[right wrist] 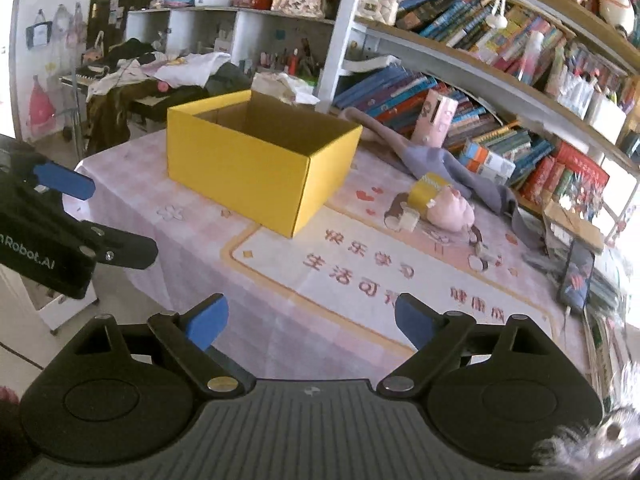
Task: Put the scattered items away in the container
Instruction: 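Withdraw both tools from the box back toward the plush pig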
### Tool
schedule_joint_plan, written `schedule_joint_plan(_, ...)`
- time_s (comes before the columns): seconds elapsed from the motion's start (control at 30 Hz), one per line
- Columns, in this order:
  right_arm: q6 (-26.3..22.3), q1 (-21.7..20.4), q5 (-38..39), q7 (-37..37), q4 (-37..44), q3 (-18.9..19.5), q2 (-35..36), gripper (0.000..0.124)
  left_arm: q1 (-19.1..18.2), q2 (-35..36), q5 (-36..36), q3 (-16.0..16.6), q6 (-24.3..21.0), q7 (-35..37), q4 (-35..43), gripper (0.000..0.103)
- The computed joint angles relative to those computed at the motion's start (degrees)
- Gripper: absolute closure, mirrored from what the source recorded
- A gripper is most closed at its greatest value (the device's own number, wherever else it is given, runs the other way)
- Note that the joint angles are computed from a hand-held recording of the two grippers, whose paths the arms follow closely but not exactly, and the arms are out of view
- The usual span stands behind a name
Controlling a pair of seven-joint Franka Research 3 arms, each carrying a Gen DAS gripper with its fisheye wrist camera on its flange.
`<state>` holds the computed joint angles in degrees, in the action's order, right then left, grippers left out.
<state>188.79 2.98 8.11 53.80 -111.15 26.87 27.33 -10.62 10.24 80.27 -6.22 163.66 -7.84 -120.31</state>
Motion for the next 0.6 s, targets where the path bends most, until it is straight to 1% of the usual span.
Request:
schedule_joint_plan(0.2, 0.1, 2.9, 1.0, 1.3, -0.3, -4.6, -0.9, 0.033, -0.5, 4.0, -5.0, 0.1, 3.1, 7.3, 4.0, 0.002)
schedule_joint_plan(0.4, -0.9, 8.6, 4.0, 4.1, 0.0, -13.2, -1.9, 0.033, -2.2, 9.1, -12.2, 1.2, 6.7, 17.5, 9.5, 0.002)
schedule_joint_plan(0.5, -1.0, 10.3, 4.9, 4.9, 0.6, -16.1, -1.7, 0.033, -2.9, 11.6, -16.1, 1.5, 7.9, 22.8, 12.2, 0.002)
schedule_joint_plan(0.6, -1.5, 11.8, 5.7, 5.8, 1.7, -18.8, -1.2, 0.033, -3.1, 14.1, -21.1, 1.0, 8.3, 29.1, 15.0, 0.002)
